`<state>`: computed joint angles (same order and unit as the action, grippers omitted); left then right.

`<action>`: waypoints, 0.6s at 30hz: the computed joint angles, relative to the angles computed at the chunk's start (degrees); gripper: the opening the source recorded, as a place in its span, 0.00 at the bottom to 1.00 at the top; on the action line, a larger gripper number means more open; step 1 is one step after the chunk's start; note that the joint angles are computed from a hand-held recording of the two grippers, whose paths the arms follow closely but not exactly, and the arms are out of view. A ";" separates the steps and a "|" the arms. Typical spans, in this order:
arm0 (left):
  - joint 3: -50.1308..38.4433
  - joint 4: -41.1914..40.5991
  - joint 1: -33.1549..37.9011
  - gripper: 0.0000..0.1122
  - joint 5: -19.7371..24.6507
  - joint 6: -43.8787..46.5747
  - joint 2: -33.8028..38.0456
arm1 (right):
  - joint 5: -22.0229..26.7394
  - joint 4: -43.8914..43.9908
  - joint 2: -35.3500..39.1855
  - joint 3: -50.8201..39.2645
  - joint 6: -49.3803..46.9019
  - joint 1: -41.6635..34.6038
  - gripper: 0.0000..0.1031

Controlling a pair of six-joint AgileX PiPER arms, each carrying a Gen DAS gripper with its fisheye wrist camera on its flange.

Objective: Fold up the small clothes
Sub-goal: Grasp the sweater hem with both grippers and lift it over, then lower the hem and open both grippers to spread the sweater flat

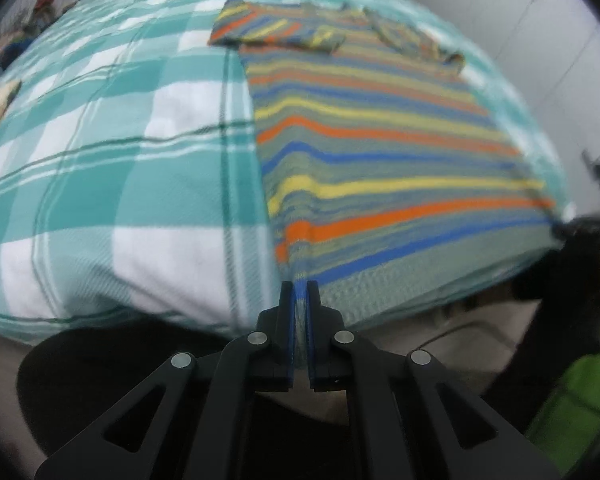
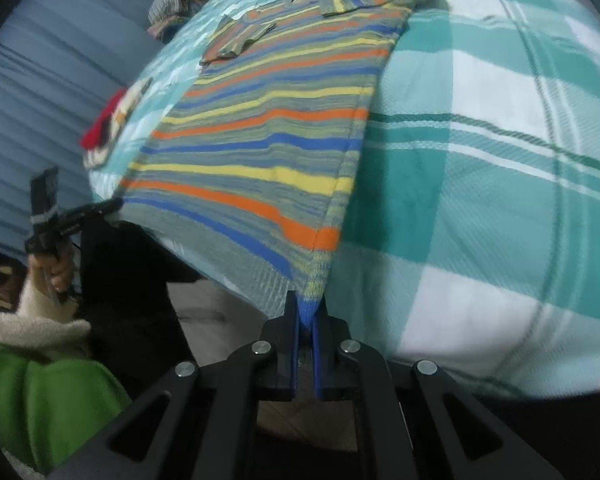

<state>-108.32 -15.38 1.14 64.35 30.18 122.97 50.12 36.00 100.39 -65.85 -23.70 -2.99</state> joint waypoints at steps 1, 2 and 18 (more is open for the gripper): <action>1.04 3.07 -1.37 0.02 -1.43 -1.43 0.31 | -0.32 -1.42 0.43 -0.19 1.48 0.60 0.05; 2.17 6.55 -3.14 0.02 -3.05 -3.60 0.94 | -1.41 -3.54 1.91 -0.49 3.82 1.83 0.05; 3.16 10.78 -4.18 0.60 -11.59 -8.97 -7.42 | 3.84 -23.60 0.37 -8.27 20.70 0.28 0.46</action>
